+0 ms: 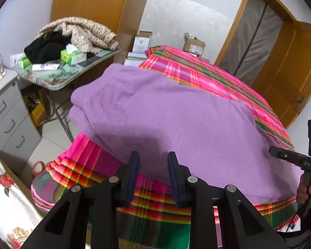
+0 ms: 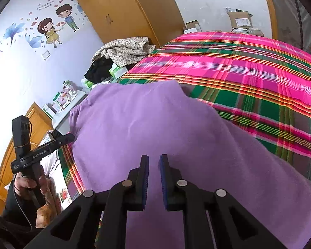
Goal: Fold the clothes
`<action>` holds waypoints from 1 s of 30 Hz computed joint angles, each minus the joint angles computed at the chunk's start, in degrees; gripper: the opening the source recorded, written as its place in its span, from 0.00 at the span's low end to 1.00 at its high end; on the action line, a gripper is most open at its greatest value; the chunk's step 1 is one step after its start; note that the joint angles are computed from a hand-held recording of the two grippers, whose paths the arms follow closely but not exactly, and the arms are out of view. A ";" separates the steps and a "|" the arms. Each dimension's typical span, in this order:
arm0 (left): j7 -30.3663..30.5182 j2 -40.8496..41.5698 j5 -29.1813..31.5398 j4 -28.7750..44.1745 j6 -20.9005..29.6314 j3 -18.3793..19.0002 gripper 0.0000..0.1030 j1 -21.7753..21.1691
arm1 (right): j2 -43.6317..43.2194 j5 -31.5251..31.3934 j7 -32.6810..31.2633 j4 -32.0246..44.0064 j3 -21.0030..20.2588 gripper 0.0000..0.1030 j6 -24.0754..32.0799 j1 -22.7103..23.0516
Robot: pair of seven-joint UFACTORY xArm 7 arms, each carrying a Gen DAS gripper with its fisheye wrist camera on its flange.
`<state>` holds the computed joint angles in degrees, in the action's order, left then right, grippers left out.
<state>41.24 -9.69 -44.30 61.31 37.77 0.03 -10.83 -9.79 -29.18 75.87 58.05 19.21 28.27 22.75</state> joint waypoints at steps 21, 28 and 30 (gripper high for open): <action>-8.51 11.42 2.75 10.47 -4.32 -2.20 0.28 4.11 | 5.78 -0.94 -3.02 6.46 -2.59 0.12 2.30 0.29; -5.39 10.83 -3.18 10.09 -2.74 -2.77 0.28 6.51 | 6.40 1.79 -1.48 4.04 -5.59 0.07 -2.40 -0.08; -4.79 9.77 -4.68 9.21 -3.61 -2.56 0.28 6.73 | 5.75 0.40 -1.19 4.46 -5.04 0.09 -0.85 0.04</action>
